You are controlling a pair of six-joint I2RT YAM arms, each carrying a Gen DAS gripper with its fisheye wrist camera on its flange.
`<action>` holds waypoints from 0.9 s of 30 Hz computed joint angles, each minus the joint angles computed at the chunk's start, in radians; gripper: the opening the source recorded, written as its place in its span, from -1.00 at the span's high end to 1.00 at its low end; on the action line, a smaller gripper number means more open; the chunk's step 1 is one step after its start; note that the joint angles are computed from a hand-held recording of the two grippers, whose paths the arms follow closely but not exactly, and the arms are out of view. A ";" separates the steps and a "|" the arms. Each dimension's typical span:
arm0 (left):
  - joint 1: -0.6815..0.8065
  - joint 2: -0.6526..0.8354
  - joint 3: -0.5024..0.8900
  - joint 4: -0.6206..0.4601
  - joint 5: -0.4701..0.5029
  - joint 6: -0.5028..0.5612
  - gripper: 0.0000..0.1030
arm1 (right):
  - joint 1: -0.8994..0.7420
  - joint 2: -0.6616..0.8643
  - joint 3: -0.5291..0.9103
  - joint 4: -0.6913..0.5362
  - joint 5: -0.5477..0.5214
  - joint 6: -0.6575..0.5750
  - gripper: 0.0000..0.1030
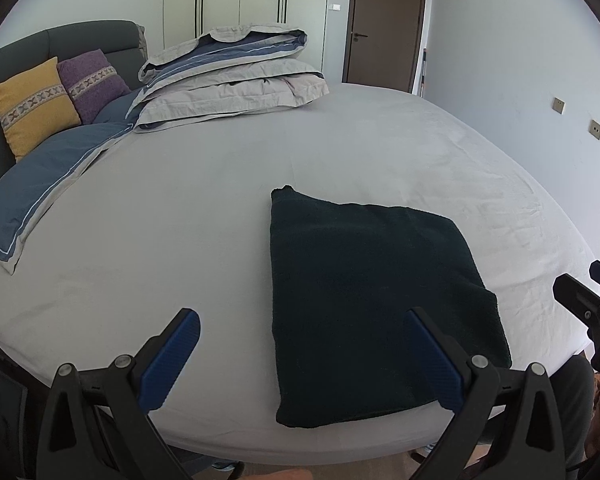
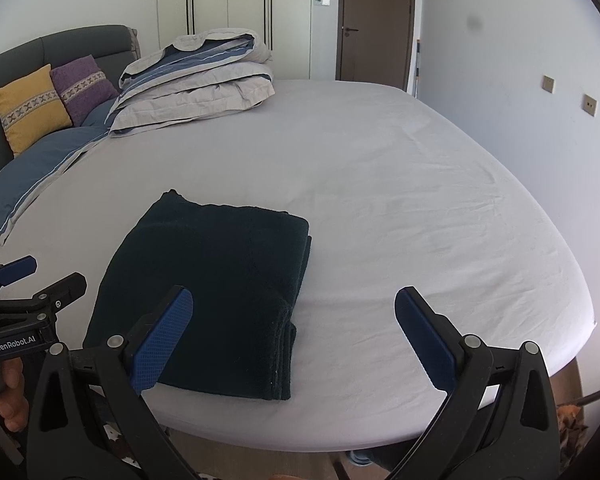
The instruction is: Fold small clothes
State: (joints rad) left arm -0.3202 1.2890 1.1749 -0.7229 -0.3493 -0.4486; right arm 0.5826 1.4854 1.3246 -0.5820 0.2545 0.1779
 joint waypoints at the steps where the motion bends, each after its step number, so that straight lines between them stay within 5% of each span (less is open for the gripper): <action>1: 0.004 -0.001 -0.002 0.000 0.004 -0.004 -1.00 | -0.001 0.002 0.001 -0.001 0.001 0.000 -1.00; 27: 0.038 0.013 -0.013 0.008 0.020 0.004 -1.00 | 0.013 0.036 0.011 -0.030 0.005 0.025 -1.00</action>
State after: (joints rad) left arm -0.2819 1.3016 1.1619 -0.7152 -0.3291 -0.4445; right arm 0.5960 1.5214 1.3354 -0.6120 0.2593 0.2029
